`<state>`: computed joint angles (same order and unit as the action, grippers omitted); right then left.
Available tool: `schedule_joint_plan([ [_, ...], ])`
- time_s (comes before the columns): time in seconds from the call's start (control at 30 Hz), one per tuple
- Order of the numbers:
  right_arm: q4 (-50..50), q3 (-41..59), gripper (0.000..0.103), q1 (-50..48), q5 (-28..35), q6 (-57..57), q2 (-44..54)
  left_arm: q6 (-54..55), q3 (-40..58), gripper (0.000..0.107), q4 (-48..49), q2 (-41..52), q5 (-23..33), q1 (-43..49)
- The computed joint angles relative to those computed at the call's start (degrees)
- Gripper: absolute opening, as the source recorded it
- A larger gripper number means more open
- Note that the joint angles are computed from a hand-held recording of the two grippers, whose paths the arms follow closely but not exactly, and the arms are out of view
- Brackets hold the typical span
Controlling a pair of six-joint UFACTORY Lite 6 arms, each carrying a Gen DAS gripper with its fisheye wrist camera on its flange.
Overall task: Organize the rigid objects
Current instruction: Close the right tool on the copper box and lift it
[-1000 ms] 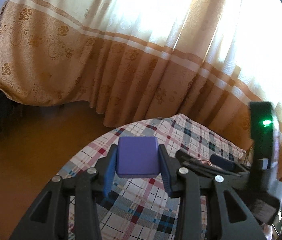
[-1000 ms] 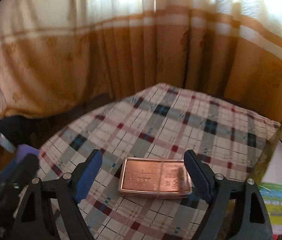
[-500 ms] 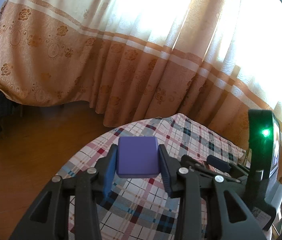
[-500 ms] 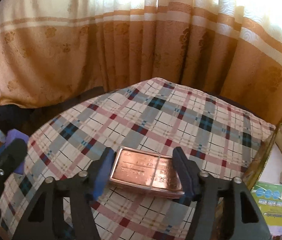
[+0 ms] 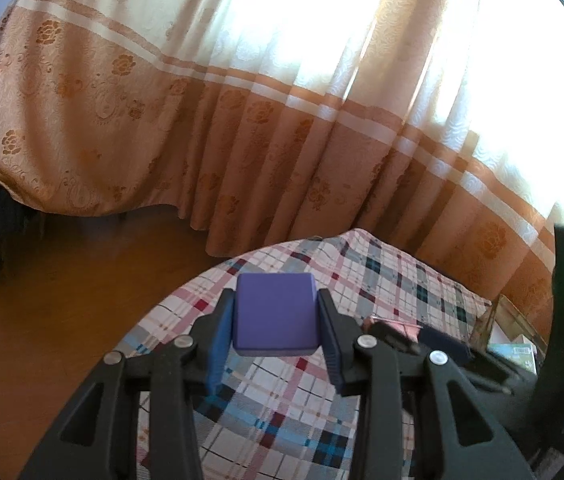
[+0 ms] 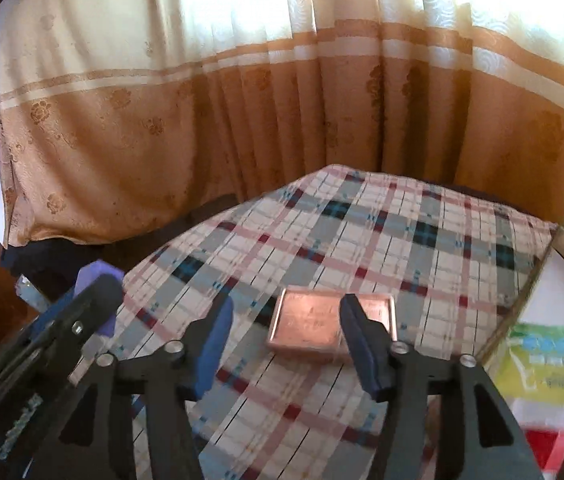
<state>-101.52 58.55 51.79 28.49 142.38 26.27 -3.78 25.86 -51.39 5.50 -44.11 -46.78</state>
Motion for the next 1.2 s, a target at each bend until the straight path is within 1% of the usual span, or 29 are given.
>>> schedule_joint_plan([
  [0.07,5.96,1.93,0.062,0.72,0.49,-3.80,1.70,-0.11,-0.66,0.039,-1.11,-0.65,-0.60,-0.11],
  [0.17,17.70,8.31,0.062,0.70,3.25,-16.82,5.79,-0.89,-1.35,0.039,-1.45,-1.32,-0.77,0.48],
  [0.23,24.27,12.90,0.062,-0.41,4.86,-23.80,8.47,-1.63,-1.40,0.039,-0.88,-1.23,-0.49,1.19],
  [0.27,25.92,13.76,0.062,-1.62,5.19,-25.53,9.04,-1.75,-1.58,0.039,-1.08,-1.36,-0.81,1.19],
  [0.3,28.68,15.73,0.066,-2.24,6.29,-28.05,10.24,-1.71,-1.74,0.039,-1.36,-1.48,-1.22,1.10],
  [0.33,31.22,17.97,0.073,-3.02,7.22,-30.80,11.75,-1.60,-1.93,0.039,-1.66,-1.62,-1.64,1.01],
  [0.37,32.78,19.71,0.077,-3.30,8.14,-32.84,13.07,-1.34,-1.93,0.039,-2.05,-1.64,-1.99,0.81],
  [0.43,39.96,26.06,0.086,-2.99,12.57,-41.55,17.40,-1.24,-1.62,0.039,-1.58,-1.38,-1.69,0.99],
  [0.47,41.52,27.86,0.087,-2.77,13.98,-43.52,18.79,-1.18,-1.41,0.039,-1.36,-1.19,-1.55,1.06],
  [0.53,41.88,27.57,0.088,-2.13,14.29,-43.38,18.38,-1.52,-1.67,0.039,-0.90,-1.31,-1.75,1.20],
  [0.57,42.49,27.68,0.088,-2.20,14.12,-44.11,18.33,-1.42,-1.86,0.039,-1.08,-1.58,-1.96,1.15],
  [0.67,45.20,28.13,0.088,-2.80,11.92,-50.92,17.77,-0.69,-2.30,0.039,-2.33,-2.23,-3.02,0.58],
  [0.73,47.04,28.56,0.085,-2.41,11.70,-53.92,17.60,0.04,-2.42,0.039,-3.91,-2.41,-4.19,-0.19],
  [0.8,46.93,27.37,0.085,-2.01,10.95,-52.80,16.66,0.47,-2.64,0.039,-5.08,-2.69,-5.07,-0.68],
  [0.87,44.96,24.02,0.083,-1.83,8.57,-48.35,14.18,0.19,-3.14,0.039,-5.22,-3.18,-5.50,-0.53],
  [0.93,41.02,18.23,0.073,-1.45,4.81,-41.40,9.82,-0.45,-3.77,0.039,-5.08,-3.72,-5.65,-0.12],
  [0.97,38.46,15.72,0.072,-1.31,3.01,-38.00,8.04,-0.99,-4.07,0.039,-4.83,-3.94,-5.66,0.30],
  [1.03,28.70,9.61,0.069,0.06,0.13,-26.20,4.70,-1.94,-4.36,0.039,-3.95,-4.00,-5.42,0.93],
  [1.13,15.13,-2.83,0.069,2.98,-4.74,-8.22,-5.00,-2.42,-4.36,0.039,-3.15,-3.87,-4.92,1.34],
  [1.17,10.70,-4.57,0.069,3.86,-4.94,-2.22,-6.08,-2.35,-4.36,0.039,-3.13,-3.84,-5.03,1.26],
  [1.2,6.26,-7.23,0.069,5.06,-3.77,3.78,-7.68,-2.22,-4.43,0.039,-3.27,-3.93,-5.14,1.07],
])
